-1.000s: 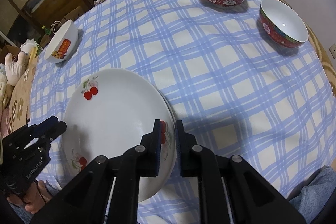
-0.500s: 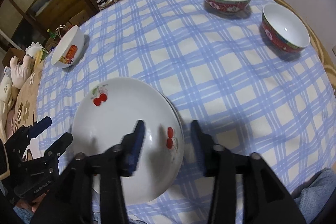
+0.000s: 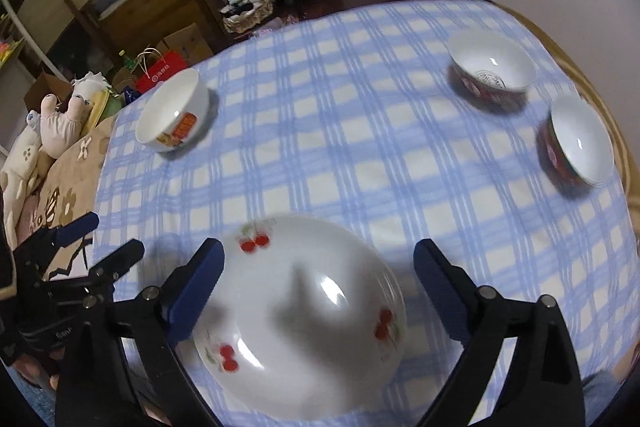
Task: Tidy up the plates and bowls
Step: 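Move both tools to the plain white bowl rim and close them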
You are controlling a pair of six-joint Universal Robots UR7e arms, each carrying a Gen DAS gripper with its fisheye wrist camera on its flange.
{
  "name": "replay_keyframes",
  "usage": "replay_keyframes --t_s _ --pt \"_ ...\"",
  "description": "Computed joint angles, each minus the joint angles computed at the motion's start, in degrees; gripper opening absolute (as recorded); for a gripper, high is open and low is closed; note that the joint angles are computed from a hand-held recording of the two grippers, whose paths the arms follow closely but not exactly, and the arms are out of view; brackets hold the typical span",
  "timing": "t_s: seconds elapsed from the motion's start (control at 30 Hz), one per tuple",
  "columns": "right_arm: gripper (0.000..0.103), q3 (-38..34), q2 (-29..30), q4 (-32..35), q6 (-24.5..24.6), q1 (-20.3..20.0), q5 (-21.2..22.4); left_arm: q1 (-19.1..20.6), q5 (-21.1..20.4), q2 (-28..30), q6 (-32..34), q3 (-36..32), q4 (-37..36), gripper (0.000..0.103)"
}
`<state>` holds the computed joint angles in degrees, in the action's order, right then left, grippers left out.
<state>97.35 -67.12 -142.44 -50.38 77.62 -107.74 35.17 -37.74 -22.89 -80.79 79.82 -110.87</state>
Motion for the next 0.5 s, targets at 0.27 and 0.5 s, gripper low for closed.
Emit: replay_keyframes --t_s 0.27,0.5 --pt "0.1 -1.3 3.9 -2.5 -0.9 4.2 1.1 2.0 3.4 -3.6 -3.1 -0.9 8.0 0.084" --pt "0.1 -3.0 8.2 -6.2 -2.2 7.7 0.6 4.8 5.1 -8.0 -3.9 1.5 9.0 0.084"
